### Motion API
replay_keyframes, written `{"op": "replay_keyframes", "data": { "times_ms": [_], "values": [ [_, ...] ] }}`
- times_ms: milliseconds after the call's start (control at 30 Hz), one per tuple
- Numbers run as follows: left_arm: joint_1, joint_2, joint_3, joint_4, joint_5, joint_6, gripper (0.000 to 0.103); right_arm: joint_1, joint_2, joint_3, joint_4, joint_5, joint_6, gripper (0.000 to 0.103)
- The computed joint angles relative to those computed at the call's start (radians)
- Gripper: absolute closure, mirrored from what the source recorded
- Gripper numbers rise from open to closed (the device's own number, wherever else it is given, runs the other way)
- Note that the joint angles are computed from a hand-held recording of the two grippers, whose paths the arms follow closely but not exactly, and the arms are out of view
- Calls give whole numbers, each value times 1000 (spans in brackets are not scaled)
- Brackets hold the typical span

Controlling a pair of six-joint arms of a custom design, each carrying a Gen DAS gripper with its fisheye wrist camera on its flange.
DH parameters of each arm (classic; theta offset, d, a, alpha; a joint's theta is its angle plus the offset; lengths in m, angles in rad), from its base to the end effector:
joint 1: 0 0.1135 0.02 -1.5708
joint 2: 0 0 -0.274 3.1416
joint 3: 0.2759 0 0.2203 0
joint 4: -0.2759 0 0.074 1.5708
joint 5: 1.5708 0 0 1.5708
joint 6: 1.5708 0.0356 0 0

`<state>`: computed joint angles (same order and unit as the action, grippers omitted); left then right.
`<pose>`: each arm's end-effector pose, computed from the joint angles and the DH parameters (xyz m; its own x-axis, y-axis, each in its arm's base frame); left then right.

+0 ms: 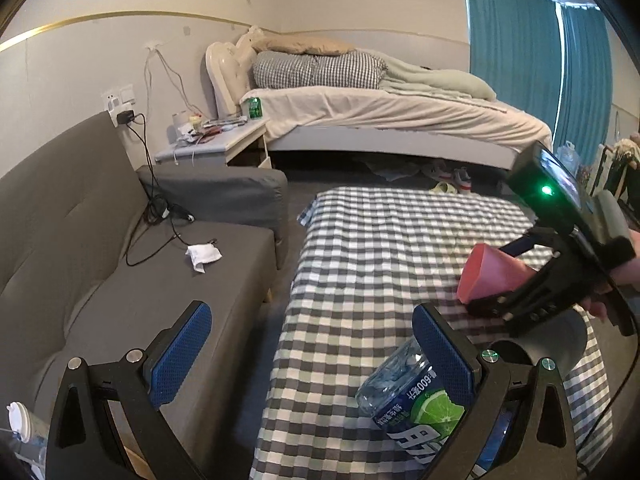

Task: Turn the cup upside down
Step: 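Close the right gripper on the pink cup and lift it, then carry the pink cup with the right gripper toward the left gripper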

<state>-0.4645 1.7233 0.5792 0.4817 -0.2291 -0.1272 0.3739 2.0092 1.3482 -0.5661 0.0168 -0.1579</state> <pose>0.2626 -0.1225 0.1494 -0.5804 0.1527 -0.7999 0.2042 0.9782 0.0385 0.3516 0.1373 0.1756 -0.8090 -0.4863 -0.3303 -0.4933 0.8672 -0.0686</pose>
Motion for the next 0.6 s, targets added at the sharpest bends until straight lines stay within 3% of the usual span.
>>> {"op": "replay_keyframes", "data": {
  "times_ms": [33,67,100,333,600],
  "values": [
    [-1,5,0,-1,3,2,0,3,24,25,-12,4,10,18],
    [-2,6,-4,2,1,4,0,9,53,56,-25,12,19,35],
    [-4,4,-7,1,-1,6,0,17,81,90,-41,16,28,40],
    [-14,-115,-21,-103,11,-61,0,69,-52,17,18,126,139,40],
    [-96,-438,-57,-348,-55,-121,0,219,-429,-12,-239,248,345,40]
  ]
}}
